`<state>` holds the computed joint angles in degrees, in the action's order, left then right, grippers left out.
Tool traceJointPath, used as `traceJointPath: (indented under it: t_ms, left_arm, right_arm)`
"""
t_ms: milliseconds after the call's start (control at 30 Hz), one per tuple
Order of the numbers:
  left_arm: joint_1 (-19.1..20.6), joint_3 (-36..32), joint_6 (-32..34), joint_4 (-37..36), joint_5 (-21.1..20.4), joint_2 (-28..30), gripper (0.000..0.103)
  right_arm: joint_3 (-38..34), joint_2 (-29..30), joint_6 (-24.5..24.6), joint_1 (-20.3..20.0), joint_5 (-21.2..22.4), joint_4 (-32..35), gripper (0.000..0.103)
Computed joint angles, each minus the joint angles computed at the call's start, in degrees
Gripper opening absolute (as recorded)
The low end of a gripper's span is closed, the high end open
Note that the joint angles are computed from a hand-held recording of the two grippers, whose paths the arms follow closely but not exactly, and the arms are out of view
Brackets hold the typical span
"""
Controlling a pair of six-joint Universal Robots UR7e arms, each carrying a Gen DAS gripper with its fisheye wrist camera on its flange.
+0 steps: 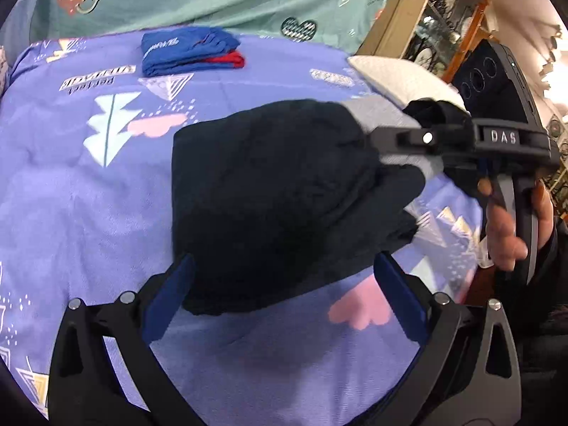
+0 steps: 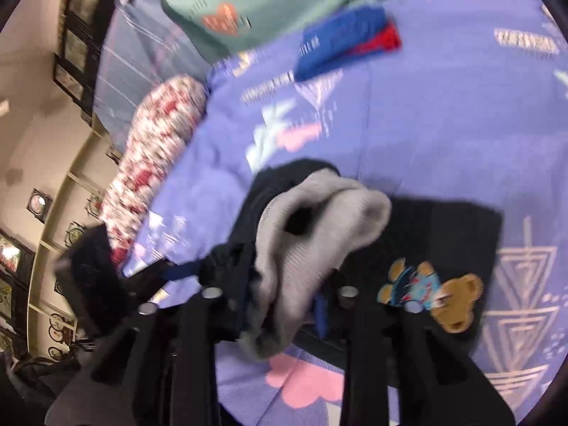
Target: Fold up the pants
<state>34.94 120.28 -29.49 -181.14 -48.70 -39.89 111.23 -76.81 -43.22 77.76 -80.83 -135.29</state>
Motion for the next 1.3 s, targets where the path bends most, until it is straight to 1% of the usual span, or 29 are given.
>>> traceJointPath:
  t_ms: [67, 133, 167, 200, 267, 333, 400, 433, 500, 533, 567, 633, 667, 700, 733, 767, 800, 833, 867, 900, 933, 967, 1000, 1067, 1100, 1167, 1200, 1267, 1300]
  left_arm:
    - [-0.4, -0.4, 1.9, -1.5, -0.3, 0.4, 0.101]
    - [0.2, -1.9, 3.0, -0.7, -1.4, 1.3, 0.101]
    - [0.7, -2.7, 3.2, -0.1, -2.3, 1.8, 0.101]
    - [1.7, -3.8, 3.8, 0.4, -4.0, 2.5, 0.101]
    - [3.4, -6.0, 3.8, 2.9, -6.6, 3.9, 0.101]
    - [4.1, -7.0, 3.0, 4.3, -7.8, 4.4, 0.101]
    - [3.1, -6.6, 4.9, 2.0, -7.3, 4.5, 0.101]
    - [2.5, -6.2, 6.1, 0.5, -6.9, 4.5, 0.101]
    - [1.7, -5.5, 8.9, -2.9, -7.5, 4.5, 0.101]
    - [1.7, -5.8, 9.6, -2.8, -8.3, 4.7, 0.101]
    - [1.9, -6.1, 9.4, -1.7, -8.9, 4.9, 0.101]
    - [3.3, -8.4, 7.4, 4.3, -10.7, 5.9, 0.101]
    - [4.2, -9.4, 6.5, 7.0, -11.7, 6.5, 0.101]
    - [4.8, -10.1, 5.6, 8.7, -11.5, 7.3, 0.101]
    - [4.7, -9.9, 6.2, 8.0, -10.7, 7.7, 0.101]
    - [4.2, -10.0, 6.5, 8.5, -9.8, 7.9, 0.101]
    - [3.9, -10.0, 6.7, 9.1, -9.4, 7.9, 0.101]
    - [3.7, -10.0, 6.8, 9.3, -9.3, 7.8, 0.101]
    - [3.4, -9.6, 6.8, 9.1, -9.2, 7.6, 0.101]
    - [2.6, -8.9, 7.1, 8.4, -8.2, 7.3, 0.101]
    - [1.6, -8.0, 8.0, 7.0, -7.3, 7.2, 0.101]
    - [1.0, -7.4, 9.1, 5.7, -7.1, 7.2, 0.101]
    - [0.6, -7.2, 9.8, 5.2, -7.3, 7.1, 0.101]
    - [0.4, -7.6, 11.0, 5.5, -7.6, 7.6, 0.101]
    - [0.5, -7.9, 10.7, 6.6, -7.6, 7.7, 0.101]
    - [1.3, -8.6, 9.8, 8.3, -7.8, 8.0, 0.101]
    - [1.7, -8.9, 9.7, 8.5, -8.0, 8.3, 0.101]
    - [1.8, -9.0, 9.9, 8.3, -7.9, 8.5, 0.101]
    - [1.7, -9.0, 9.9, 8.5, -7.5, 8.6, 0.101]
  right_arm:
    - [-0.4, -3.0, 0.3, -0.8, 0.0, -0.4, 0.021]
    - [-1.4, -3.5, 2.1, -1.7, -1.9, -1.7, 0.021]
    - [-2.4, -3.0, 3.7, -2.9, -3.2, -1.8, 0.021]
    - [-3.1, -2.2, 4.8, -3.4, -4.7, -1.8, 0.021]
    - [-4.1, 0.7, 6.1, -4.9, -8.3, -2.4, 0.021]
    - [-4.4, 3.0, 6.1, -7.0, -8.5, -3.5, 0.033]
    - [-4.9, 2.5, 6.7, -8.5, -5.3, -1.4, 0.036]
    - [-4.9, 1.8, 6.9, -8.3, -5.5, -1.5, 0.041]
    - [-3.2, -1.1, 5.5, -7.7, -4.9, -4.8, 0.041]
    - [-2.2, -2.6, 4.8, -7.1, -4.9, -7.0, 0.041]
    - [-1.5, -3.9, 4.1, -6.5, -4.1, -7.8, 0.043]
    - [-0.9, -6.0, 1.5, -5.7, -0.4, -4.2, 0.046]
    - [-0.6, -6.5, 0.4, -5.2, 0.4, -3.1, 0.049]
    - [-0.2, -6.4, -1.3, -4.3, 0.4, -1.1, 0.054]
    - [0.2, -6.0, -1.5, -3.5, -0.9, -0.8, 0.057]
    - [0.2, -4.9, -1.0, -2.8, -3.7, -0.7, 0.058]
    - [-0.2, -2.5, 1.3, -2.1, -8.9, -1.4, 0.058]
    - [-1.1, 0.1, 4.0, -2.5, -12.8, -1.6, 0.058]
    - [-2.0, 1.5, 6.0, -2.9, -14.4, -0.8, 0.057]
    - [-2.9, 1.8, 6.9, -3.2, -13.6, 0.3, 0.057]
    - [-3.5, 1.4, 7.4, -2.5, -13.7, 1.5, 0.056]
    - [-3.8, 0.4, 7.5, -1.2, -12.8, 2.2, 0.058]
    - [-3.7, -0.4, 6.4, -0.4, -10.6, 2.4, 0.058]
    - [-4.5, -0.8, 4.4, 2.7, -6.2, 4.2, 0.058]
    - [-5.4, 0.0, 4.6, 4.0, -5.1, 5.4, 0.058]
    - [-9.2, 4.8, 6.2, 7.1, -3.8, 11.6, 0.058]
    - [-10.3, 7.2, 7.4, 8.3, -4.7, 12.4, 0.058]
    - [-13.8, 14.2, 12.2, 10.0, -9.3, 11.5, 0.058]
    - [-14.9, 16.6, 14.2, 10.2, -11.2, 10.6, 0.058]
